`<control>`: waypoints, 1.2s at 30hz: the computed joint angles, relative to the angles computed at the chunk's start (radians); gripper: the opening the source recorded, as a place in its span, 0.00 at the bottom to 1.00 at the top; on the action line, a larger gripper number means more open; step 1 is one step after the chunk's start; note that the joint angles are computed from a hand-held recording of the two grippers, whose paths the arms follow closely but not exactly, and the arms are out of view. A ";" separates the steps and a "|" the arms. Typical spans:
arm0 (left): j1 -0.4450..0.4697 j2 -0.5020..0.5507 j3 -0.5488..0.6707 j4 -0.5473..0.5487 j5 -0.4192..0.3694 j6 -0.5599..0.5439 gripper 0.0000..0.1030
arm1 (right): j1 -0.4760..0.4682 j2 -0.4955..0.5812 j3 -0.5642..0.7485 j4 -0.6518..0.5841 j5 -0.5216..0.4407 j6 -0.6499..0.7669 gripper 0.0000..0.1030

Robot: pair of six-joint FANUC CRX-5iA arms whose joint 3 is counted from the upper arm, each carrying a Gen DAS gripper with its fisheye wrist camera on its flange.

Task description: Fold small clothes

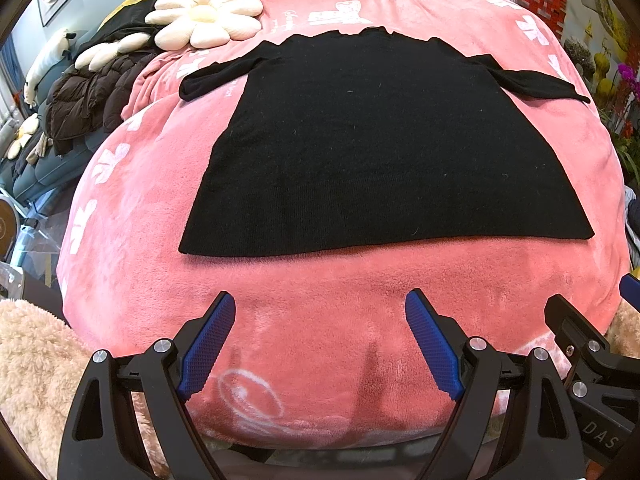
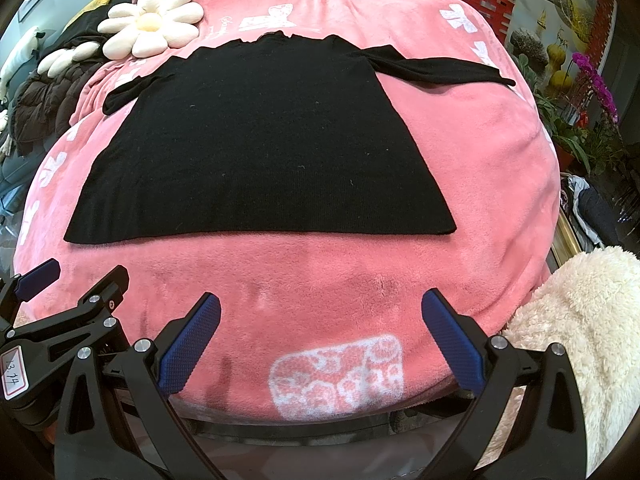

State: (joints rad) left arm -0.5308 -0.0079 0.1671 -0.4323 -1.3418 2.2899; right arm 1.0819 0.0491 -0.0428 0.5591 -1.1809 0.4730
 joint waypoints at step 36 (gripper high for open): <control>0.082 -0.022 -0.043 0.137 0.069 -0.061 0.83 | -0.156 0.033 0.111 -0.120 0.001 0.067 0.96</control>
